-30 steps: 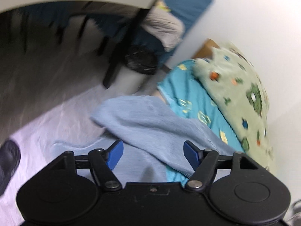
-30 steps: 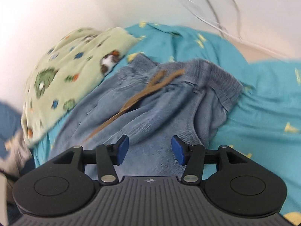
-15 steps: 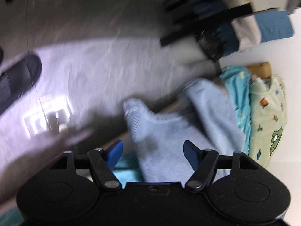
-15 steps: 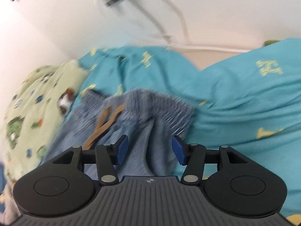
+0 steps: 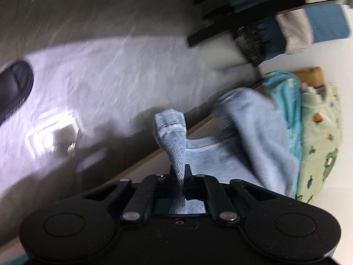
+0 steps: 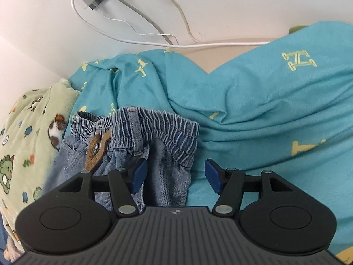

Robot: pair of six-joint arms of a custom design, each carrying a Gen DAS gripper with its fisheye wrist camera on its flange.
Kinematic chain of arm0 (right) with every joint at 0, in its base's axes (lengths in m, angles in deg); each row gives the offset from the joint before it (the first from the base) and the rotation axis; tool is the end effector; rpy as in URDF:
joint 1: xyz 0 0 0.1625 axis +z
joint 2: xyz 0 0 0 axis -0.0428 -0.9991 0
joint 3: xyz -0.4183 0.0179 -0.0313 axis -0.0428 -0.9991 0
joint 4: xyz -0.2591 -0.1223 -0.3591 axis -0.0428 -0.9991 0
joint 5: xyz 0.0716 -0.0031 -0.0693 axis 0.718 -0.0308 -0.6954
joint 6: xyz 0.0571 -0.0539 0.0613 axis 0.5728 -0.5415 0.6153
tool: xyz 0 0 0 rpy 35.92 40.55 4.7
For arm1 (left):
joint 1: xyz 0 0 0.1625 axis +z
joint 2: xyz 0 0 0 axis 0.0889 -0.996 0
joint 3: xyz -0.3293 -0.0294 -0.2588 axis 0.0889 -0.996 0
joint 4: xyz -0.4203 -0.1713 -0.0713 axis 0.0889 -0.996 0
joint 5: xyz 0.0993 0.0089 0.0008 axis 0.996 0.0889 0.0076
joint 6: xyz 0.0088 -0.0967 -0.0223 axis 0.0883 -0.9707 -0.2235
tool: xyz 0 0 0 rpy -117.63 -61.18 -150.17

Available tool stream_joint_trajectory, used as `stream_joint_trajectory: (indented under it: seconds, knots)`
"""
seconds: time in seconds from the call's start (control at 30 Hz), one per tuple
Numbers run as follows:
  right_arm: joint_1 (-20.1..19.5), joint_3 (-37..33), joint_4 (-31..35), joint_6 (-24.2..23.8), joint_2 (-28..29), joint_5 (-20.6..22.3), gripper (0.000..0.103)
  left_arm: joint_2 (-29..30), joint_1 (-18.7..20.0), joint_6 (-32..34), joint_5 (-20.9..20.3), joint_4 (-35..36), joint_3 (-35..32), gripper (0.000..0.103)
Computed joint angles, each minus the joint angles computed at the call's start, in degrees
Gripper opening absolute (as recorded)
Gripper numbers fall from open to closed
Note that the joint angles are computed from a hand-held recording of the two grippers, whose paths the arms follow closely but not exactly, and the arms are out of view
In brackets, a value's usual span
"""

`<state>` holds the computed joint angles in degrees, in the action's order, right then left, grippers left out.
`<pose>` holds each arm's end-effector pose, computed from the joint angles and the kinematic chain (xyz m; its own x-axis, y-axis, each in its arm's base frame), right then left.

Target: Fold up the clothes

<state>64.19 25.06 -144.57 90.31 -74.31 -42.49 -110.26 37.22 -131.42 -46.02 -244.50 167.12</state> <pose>-0.2393 -0.6851 0.5474 -0.7498 0.6616 0.0062 0.3409 0.3943 -0.8534 -0.1584 -0.4373 0.1185 -0.5837 -0.7337 0.3480 -0.6291 0.1377 -0.7650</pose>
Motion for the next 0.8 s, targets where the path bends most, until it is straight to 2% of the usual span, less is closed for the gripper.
stream_joint_trajectory:
  seconds: [0.23, 0.3, 0.37, 0.43, 0.5, 0.6, 0.67, 0.8]
  knots:
    - [-0.5, 0.7, 2.2, -0.2, -0.9, 2.6, 0.061, -7.7, -8.7, -5.9, 8.3, 12.7, 0.5, 0.003]
    - [-0.7, 1.0, 2.7, -0.1, -1.3, 3.4, 0.061, -9.5, -11.5, -11.9, 10.1, 17.9, 1.2, 0.003]
    - [-0.9, 1.3, 2.9, 0.0, -1.7, 4.2, 0.061, -11.9, -14.5, -22.2, 10.7, 27.1, 2.5, 0.003]
    - [-1.1, 1.5, 2.7, 0.0, -1.8, 4.8, 0.061, -13.3, -16.2, -30.1, 9.4, 33.8, 3.6, 0.003]
    - [-1.2, 1.4, 2.5, 0.2, -1.8, 5.2, 0.061, -14.0, -16.6, -34.6, 6.6, 36.9, 4.8, 0.003]
    - [-1.4, 1.5, 1.7, 1.0, -1.7, 5.7, 0.061, -13.9, -15.8, -37.8, 2.6, 32.4, 8.0, 0.003]
    - [-1.6, 1.7, 0.9, 1.2, -1.7, 6.2, 0.064, -13.1, -15.0, -37.4, 1.8, 29.1, 9.1, 0.003]
    - [-1.5, 2.8, -4.0, 1.7, -1.7, 5.3, 0.067, -12.2, -13.2, -34.4, 1.2, 27.5, 8.6, 0.003]
